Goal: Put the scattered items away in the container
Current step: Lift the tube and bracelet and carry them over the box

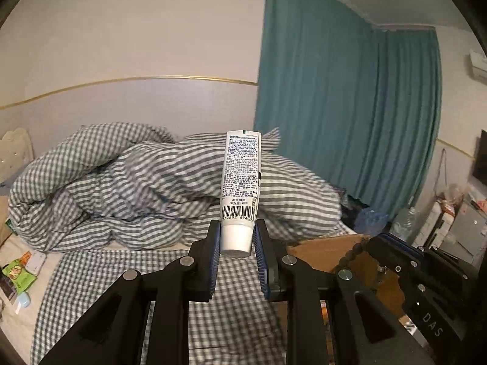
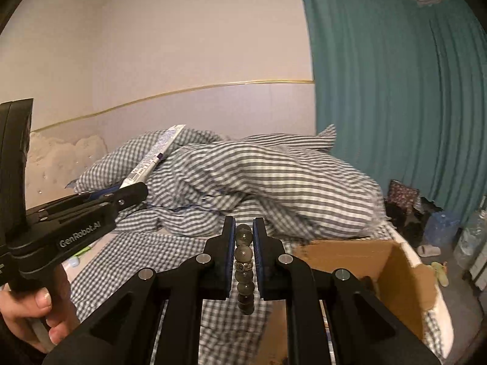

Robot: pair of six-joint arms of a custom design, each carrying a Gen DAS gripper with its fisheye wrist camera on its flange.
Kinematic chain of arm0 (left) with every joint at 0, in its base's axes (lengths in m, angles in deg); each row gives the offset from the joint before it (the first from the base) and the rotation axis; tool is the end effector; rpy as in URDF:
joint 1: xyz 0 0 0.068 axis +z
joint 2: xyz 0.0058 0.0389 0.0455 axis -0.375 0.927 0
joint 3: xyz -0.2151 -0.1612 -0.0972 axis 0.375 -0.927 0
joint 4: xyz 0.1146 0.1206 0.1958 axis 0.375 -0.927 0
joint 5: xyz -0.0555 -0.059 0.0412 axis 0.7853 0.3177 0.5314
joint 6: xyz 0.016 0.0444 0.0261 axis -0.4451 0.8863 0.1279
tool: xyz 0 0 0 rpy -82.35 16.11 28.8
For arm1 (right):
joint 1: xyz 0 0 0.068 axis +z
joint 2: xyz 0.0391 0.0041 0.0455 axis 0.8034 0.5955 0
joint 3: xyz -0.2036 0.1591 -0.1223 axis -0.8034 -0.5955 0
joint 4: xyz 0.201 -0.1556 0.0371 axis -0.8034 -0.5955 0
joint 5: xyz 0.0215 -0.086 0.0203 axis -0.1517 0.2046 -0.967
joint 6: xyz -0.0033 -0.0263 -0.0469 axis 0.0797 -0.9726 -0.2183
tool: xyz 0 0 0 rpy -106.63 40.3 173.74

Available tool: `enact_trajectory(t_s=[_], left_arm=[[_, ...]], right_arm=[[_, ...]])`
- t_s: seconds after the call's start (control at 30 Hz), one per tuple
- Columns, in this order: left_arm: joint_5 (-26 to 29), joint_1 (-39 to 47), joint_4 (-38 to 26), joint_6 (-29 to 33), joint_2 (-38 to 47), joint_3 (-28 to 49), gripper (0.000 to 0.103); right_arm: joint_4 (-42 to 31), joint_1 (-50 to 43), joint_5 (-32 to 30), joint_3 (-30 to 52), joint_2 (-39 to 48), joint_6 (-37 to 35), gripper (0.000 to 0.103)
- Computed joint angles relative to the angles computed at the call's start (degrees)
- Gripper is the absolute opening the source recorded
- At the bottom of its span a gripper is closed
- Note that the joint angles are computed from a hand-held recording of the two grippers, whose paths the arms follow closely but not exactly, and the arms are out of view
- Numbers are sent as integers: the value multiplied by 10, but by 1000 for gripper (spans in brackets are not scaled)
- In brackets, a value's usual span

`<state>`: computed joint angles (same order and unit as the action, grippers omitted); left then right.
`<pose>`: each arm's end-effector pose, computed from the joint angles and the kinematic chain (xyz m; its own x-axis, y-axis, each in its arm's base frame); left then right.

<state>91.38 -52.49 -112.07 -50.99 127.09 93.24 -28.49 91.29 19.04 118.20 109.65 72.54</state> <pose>0.3707 -0.2252 0.4135 -0.3739 0.1732 -0.9112 0.6222 0.7754 -0.1079 0.2574 0.1653 0.4071 -0.3275 0.1739 -0.9287 0.3252 0.9436 0.0620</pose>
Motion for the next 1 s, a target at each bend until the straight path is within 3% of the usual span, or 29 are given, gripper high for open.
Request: enact_trajectory(t_s=[0.37, 0.53, 1.0], left_arm=[[-20, -75, -11, -11, 20, 28, 21], [-33, -106, -23, -10, 53, 58, 21], [-71, -180, -79, -14, 187, 184, 21]], right_arm=[[-94, -41, 18, -74, -118, 55, 11], [-92, -97, -24, -138, -169, 61, 11], [4, -302, -214, -314, -255, -3, 12]])
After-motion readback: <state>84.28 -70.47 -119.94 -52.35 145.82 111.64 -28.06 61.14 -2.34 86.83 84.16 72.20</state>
